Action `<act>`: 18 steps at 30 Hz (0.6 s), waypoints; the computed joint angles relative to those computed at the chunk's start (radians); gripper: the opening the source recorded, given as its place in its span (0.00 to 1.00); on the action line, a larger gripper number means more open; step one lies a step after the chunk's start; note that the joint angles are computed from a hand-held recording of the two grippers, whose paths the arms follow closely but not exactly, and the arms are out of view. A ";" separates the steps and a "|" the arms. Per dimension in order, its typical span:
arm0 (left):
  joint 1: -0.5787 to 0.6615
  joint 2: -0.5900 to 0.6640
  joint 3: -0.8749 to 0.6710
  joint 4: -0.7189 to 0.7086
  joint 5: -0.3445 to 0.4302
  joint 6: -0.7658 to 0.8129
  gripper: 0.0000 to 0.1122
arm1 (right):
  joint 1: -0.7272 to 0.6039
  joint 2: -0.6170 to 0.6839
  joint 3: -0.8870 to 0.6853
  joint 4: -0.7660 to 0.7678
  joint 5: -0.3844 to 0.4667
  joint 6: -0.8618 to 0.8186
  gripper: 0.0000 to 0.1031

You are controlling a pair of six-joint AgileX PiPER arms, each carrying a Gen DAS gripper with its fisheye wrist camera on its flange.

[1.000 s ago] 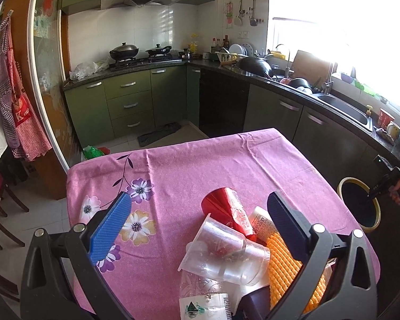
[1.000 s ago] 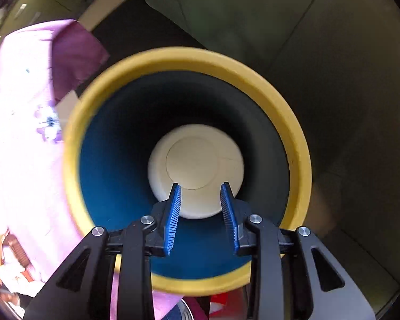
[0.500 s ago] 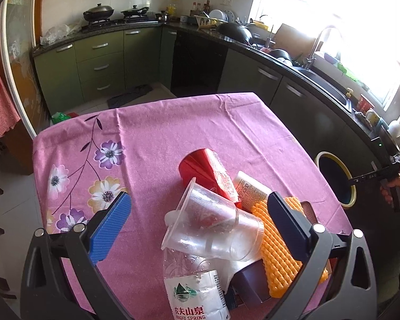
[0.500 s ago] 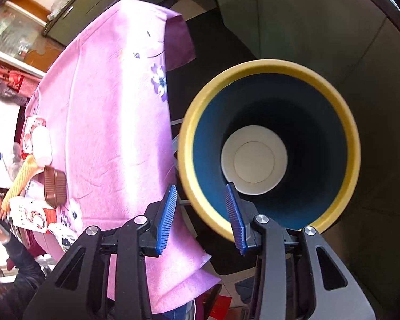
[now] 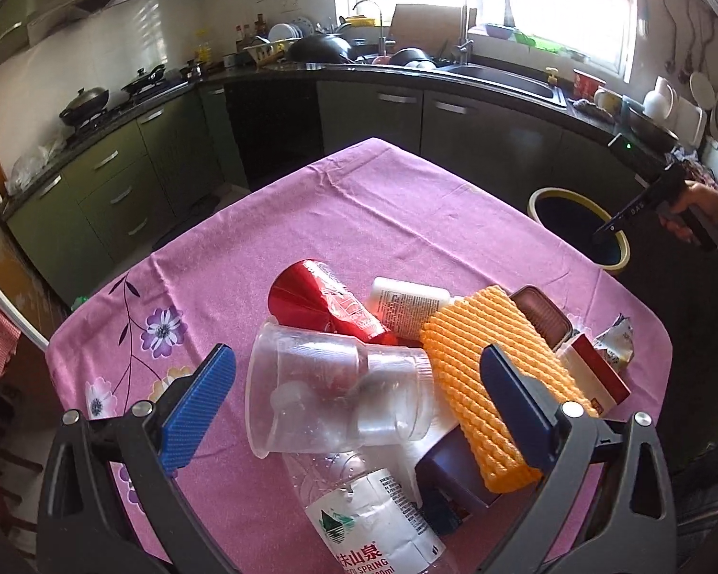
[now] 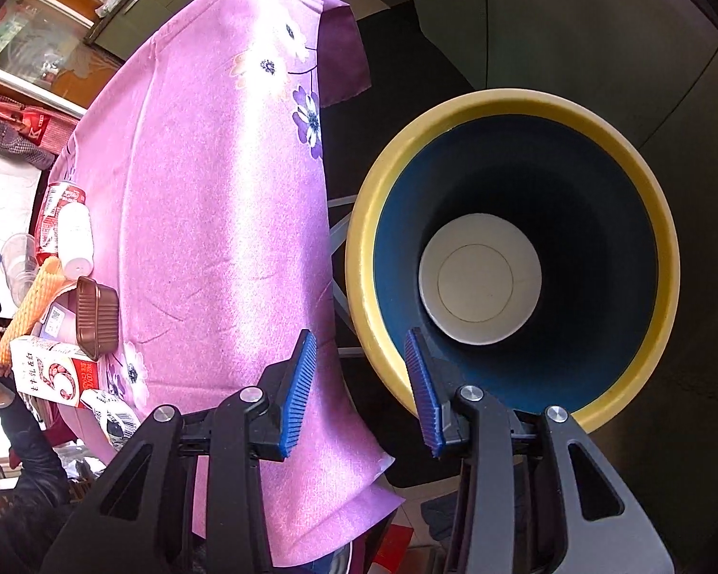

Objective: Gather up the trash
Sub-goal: 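Grasp the stacked clear plastic cups with the left gripper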

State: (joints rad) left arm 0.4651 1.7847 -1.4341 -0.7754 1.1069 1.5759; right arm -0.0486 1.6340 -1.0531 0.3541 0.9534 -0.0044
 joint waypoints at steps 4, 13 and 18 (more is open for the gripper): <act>-0.034 -0.037 0.064 0.017 -0.101 0.021 0.87 | -0.005 0.004 0.008 0.013 -0.013 -0.013 0.38; -0.077 -0.028 0.084 0.091 -0.216 -0.080 0.87 | -0.020 0.029 0.039 0.053 -0.052 -0.068 0.41; -0.084 -0.020 0.087 0.117 -0.215 -0.104 0.85 | -0.009 0.034 0.042 0.068 -0.071 -0.073 0.41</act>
